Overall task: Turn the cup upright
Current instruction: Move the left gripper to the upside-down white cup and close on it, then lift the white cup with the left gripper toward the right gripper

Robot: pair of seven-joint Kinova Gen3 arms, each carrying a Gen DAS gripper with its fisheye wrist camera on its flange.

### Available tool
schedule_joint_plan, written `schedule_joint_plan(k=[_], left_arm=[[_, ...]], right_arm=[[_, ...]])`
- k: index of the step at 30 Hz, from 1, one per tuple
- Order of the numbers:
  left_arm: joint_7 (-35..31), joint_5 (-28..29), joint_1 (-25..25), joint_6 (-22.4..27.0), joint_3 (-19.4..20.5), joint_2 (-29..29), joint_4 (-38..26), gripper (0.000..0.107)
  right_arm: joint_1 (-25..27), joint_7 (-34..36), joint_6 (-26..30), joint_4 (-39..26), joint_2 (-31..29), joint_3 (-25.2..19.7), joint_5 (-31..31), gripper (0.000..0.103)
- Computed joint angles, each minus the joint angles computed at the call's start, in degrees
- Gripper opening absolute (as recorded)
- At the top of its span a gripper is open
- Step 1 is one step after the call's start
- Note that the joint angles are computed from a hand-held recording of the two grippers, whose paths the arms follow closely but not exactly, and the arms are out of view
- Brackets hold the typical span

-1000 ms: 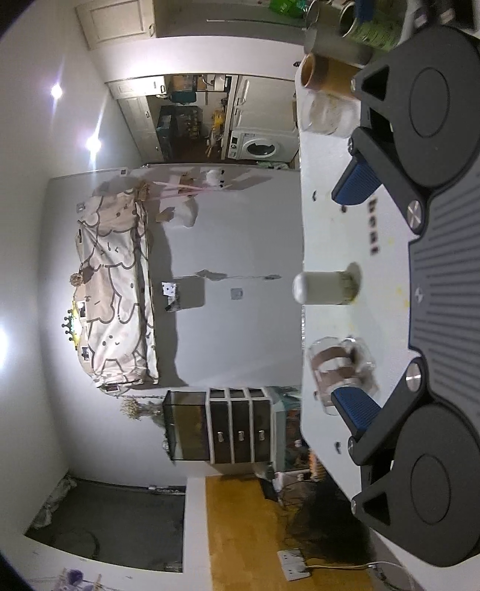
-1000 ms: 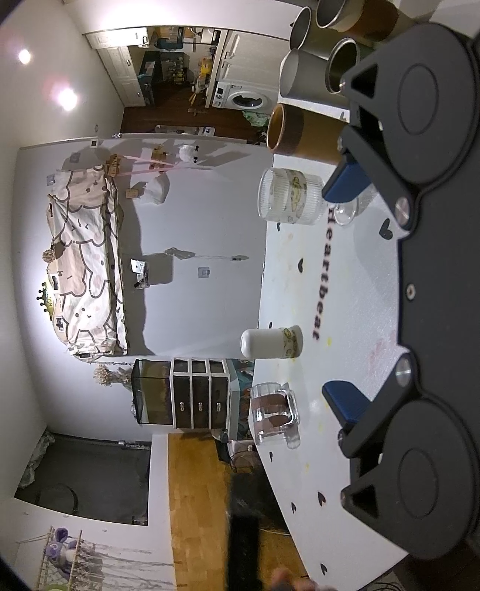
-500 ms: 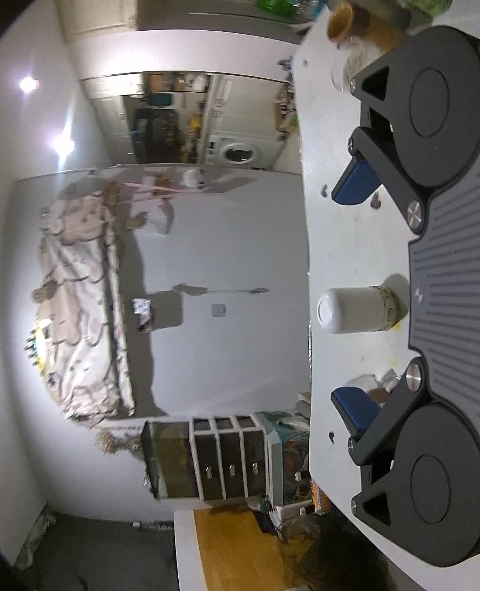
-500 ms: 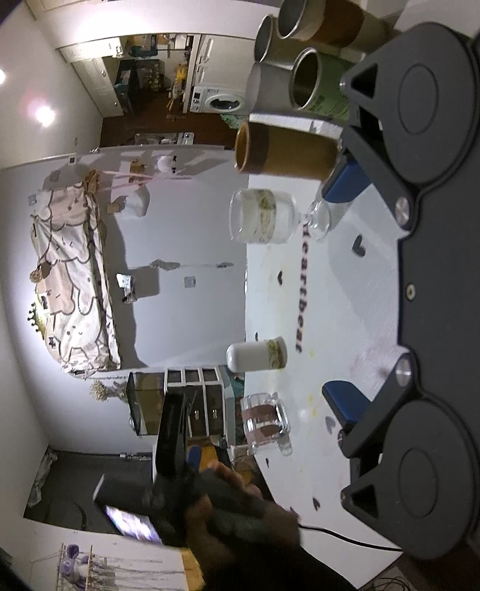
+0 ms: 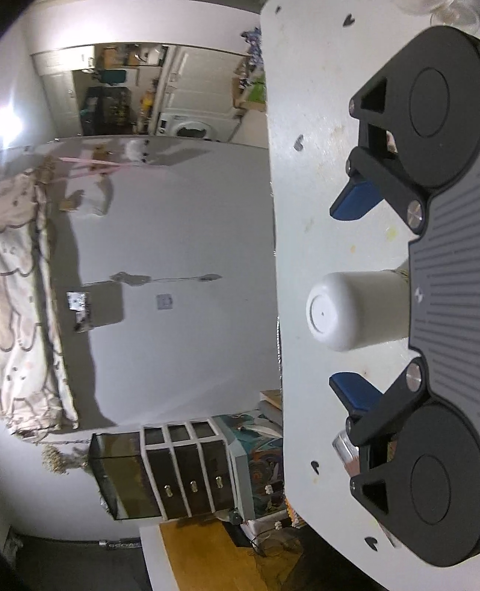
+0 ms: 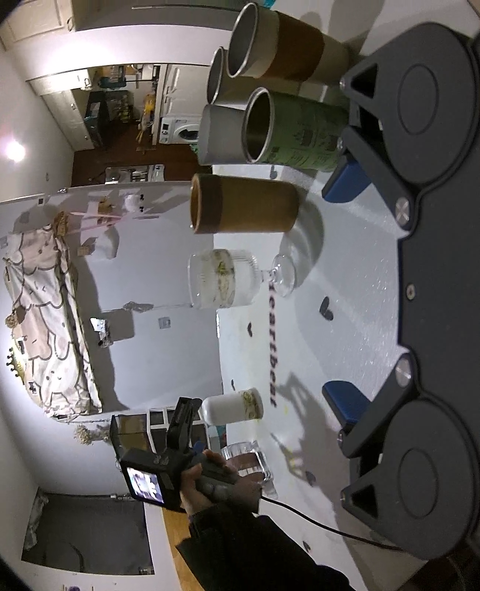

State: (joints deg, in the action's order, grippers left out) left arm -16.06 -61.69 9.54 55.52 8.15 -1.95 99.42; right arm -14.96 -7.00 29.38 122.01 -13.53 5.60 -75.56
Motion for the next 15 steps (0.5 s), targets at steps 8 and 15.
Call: schedule_joint_plan(k=[8,15], left_arm=[[-3.0,5.4,-1.2,-0.4,-4.0,4.0,-4.0,0.071],[-1.9,6.9,-1.3,-0.6,-3.9,2.5,-3.0,0.061]], right_arm=[[-0.2,-4.4,-2.5,-1.1,1.1,-1.0,3.9,0.103],[-1.9,-6.2,-3.3,-1.6,1.5,-0.1,5.3,0.103]])
